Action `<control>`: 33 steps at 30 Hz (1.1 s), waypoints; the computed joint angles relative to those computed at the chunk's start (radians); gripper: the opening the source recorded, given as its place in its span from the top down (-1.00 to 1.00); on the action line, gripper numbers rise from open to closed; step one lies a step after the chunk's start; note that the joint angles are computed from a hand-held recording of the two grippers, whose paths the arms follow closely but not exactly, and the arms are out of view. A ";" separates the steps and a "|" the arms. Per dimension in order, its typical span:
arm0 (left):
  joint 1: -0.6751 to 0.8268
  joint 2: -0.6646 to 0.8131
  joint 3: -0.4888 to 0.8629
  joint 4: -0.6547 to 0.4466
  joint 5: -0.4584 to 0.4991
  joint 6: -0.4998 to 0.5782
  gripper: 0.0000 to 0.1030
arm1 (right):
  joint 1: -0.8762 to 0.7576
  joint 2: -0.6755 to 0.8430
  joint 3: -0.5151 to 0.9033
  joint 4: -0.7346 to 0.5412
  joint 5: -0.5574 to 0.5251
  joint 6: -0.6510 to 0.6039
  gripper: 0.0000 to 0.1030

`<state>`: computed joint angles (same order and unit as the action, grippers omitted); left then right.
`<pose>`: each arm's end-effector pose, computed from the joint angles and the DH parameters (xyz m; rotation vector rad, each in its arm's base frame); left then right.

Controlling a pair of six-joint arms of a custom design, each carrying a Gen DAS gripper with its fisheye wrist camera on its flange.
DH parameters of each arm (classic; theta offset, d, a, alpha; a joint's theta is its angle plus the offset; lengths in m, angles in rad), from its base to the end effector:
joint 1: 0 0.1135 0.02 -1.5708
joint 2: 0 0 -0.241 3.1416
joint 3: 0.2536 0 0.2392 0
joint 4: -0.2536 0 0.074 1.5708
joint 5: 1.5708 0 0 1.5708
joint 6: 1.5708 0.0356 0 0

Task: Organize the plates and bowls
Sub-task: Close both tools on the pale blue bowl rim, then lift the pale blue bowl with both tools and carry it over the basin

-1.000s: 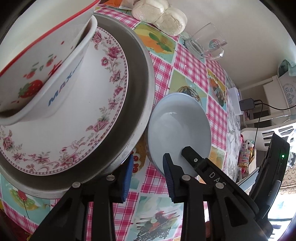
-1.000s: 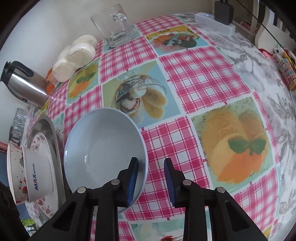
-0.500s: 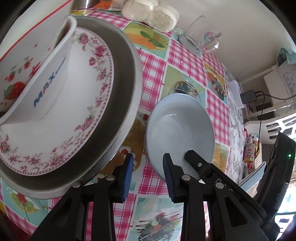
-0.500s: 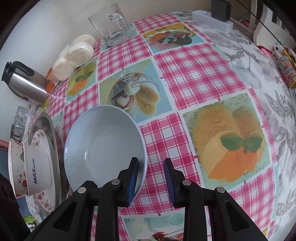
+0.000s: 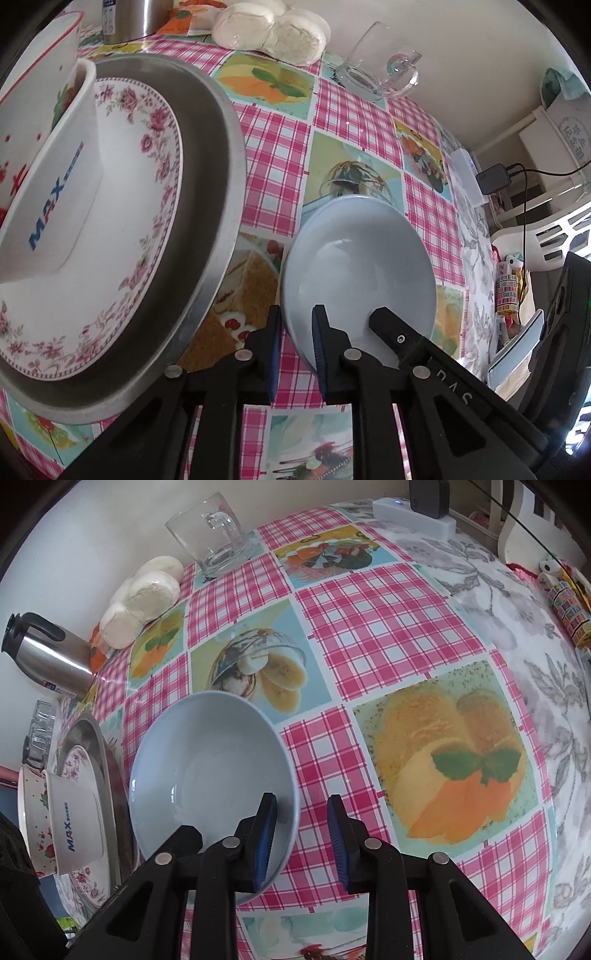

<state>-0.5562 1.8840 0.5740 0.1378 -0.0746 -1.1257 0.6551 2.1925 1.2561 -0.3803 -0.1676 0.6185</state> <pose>0.2175 -0.1321 0.0336 -0.8068 2.6812 -0.3518 0.2925 0.2322 0.0529 -0.0872 3.0052 0.4314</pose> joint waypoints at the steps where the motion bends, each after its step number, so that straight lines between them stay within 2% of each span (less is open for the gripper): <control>1: 0.000 0.006 0.004 0.004 -0.001 0.003 0.69 | 0.000 0.000 -0.001 0.003 -0.002 0.002 0.46; 3: 0.003 0.004 -0.008 0.024 0.004 0.006 0.69 | 0.002 0.007 0.005 0.010 -0.004 0.005 0.54; 5: 0.015 0.011 -0.025 0.063 0.027 0.012 0.69 | 0.002 0.010 0.005 0.023 -0.013 0.005 0.70; 17: 0.030 -0.012 -0.062 0.112 0.067 0.020 0.68 | 0.008 0.019 0.033 -0.005 0.016 -0.024 0.72; 25: 0.018 -0.125 -0.091 0.074 0.047 0.040 0.68 | 0.010 -0.040 0.012 -0.009 0.032 -0.030 0.72; 33: -0.007 -0.405 -0.122 -0.084 -0.013 0.073 0.65 | 0.023 -0.177 -0.025 -0.009 0.079 -0.032 0.72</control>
<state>-0.5630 1.4792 0.4519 0.0537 -0.0874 -1.0530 0.6780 2.0152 1.2316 -0.3893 -0.0886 0.5861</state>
